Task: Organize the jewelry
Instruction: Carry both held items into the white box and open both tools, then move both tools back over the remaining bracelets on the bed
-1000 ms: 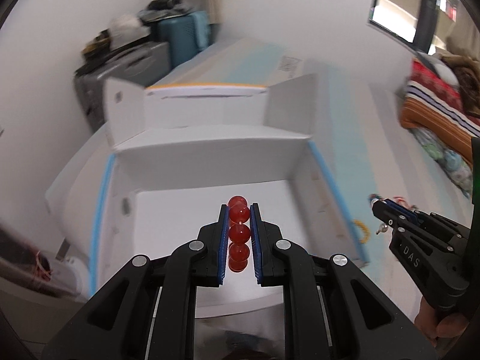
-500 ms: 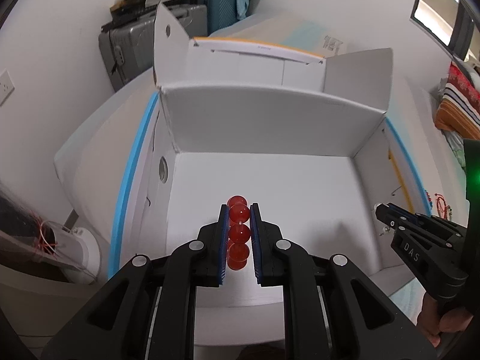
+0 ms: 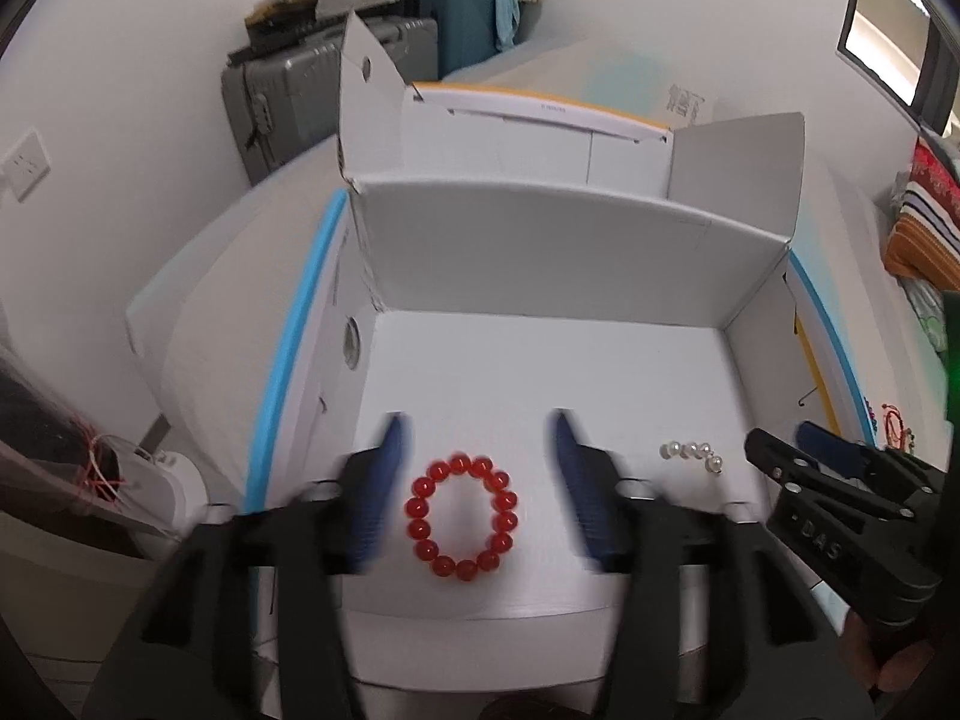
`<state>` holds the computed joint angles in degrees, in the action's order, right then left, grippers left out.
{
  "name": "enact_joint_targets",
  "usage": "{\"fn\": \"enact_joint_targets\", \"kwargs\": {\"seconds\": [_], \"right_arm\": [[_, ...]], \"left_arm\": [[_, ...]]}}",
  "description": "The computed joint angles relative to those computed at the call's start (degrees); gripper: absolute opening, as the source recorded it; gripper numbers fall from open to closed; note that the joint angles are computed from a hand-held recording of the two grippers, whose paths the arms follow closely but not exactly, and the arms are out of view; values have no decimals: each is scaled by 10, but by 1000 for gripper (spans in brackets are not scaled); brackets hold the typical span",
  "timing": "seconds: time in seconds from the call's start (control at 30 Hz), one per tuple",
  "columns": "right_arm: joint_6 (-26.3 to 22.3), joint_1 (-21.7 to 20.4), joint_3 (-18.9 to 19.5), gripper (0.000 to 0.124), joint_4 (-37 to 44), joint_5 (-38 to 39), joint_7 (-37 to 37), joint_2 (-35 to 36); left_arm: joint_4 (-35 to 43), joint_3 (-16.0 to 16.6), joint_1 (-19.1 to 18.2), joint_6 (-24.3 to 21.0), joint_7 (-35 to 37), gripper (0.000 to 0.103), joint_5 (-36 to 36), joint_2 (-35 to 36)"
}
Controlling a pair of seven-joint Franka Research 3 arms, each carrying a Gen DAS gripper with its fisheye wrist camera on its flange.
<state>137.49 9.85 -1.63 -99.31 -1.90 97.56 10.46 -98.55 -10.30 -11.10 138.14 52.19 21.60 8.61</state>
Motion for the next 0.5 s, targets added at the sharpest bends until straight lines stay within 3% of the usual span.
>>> {"fn": "enact_joint_targets", "kwargs": {"seconds": [0.1, 0.23, 0.33, 0.5], "right_arm": [[23, -2, -4, 69, -25, -7, 11, -24], [56, -12, -12, 85, -51, -39, 54, -52], [79, -25, -13, 94, -73, -37, 61, -75], [101, -51, -13, 95, -115, -55, 69, -122]], "left_arm": [[-8, 2, -13, 1, -38, 87, 56, -12], [-10, -5, -17, 3, -43, 93, 59, -22], [-9, -12, -26, 3, -52, 97, 70, -28], [0, -24, -41, 4, -52, 97, 62, -31]]}}
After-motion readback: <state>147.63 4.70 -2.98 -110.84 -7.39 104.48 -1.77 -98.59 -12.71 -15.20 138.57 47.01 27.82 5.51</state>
